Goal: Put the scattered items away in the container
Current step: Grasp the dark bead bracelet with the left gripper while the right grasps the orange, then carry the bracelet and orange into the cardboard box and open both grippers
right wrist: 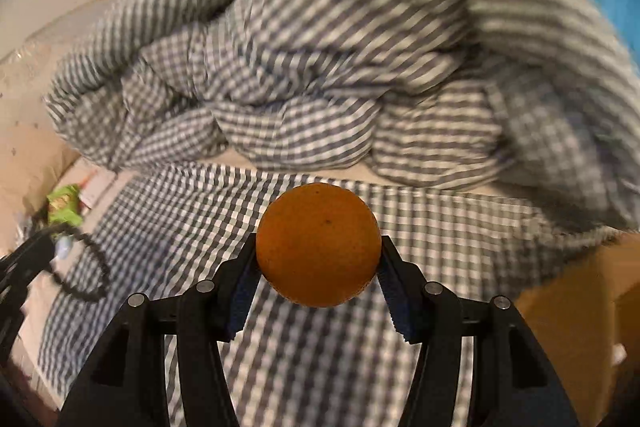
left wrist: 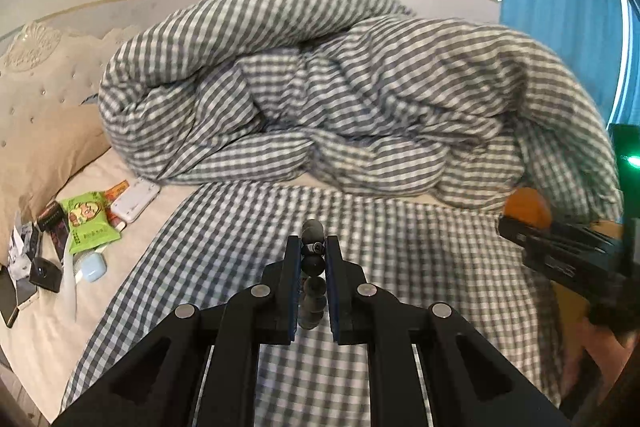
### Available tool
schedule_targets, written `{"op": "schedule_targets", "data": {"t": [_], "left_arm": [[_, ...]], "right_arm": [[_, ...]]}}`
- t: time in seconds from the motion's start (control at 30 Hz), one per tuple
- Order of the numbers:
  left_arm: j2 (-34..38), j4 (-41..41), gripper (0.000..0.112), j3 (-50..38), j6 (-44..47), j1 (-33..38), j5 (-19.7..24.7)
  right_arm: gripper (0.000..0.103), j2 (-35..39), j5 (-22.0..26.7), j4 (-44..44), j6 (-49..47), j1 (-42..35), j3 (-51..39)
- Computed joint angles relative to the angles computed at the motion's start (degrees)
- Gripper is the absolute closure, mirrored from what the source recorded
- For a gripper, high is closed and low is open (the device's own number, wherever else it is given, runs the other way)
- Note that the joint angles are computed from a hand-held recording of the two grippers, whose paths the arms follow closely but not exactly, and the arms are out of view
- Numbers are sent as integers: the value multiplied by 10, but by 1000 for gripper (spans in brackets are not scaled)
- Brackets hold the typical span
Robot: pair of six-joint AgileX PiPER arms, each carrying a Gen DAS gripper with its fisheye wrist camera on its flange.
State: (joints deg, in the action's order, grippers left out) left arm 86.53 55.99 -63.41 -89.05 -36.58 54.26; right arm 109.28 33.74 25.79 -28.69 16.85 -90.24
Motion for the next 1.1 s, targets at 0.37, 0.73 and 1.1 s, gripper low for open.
{"op": "schedule_targets", "data": {"t": [0.37,0.73,1.1], "left_arm": [[29,6,101,-113,20,-121,89],[156,-1,101,-325,92,-191,115],[319,-44,101,-591,209,-228,142]], "right_arm": [[47,-210,69,190,-253,-212,172],[47,-204,143,212,-328,-423,128],[45,-128,148,175,-344,-495,93]]}}
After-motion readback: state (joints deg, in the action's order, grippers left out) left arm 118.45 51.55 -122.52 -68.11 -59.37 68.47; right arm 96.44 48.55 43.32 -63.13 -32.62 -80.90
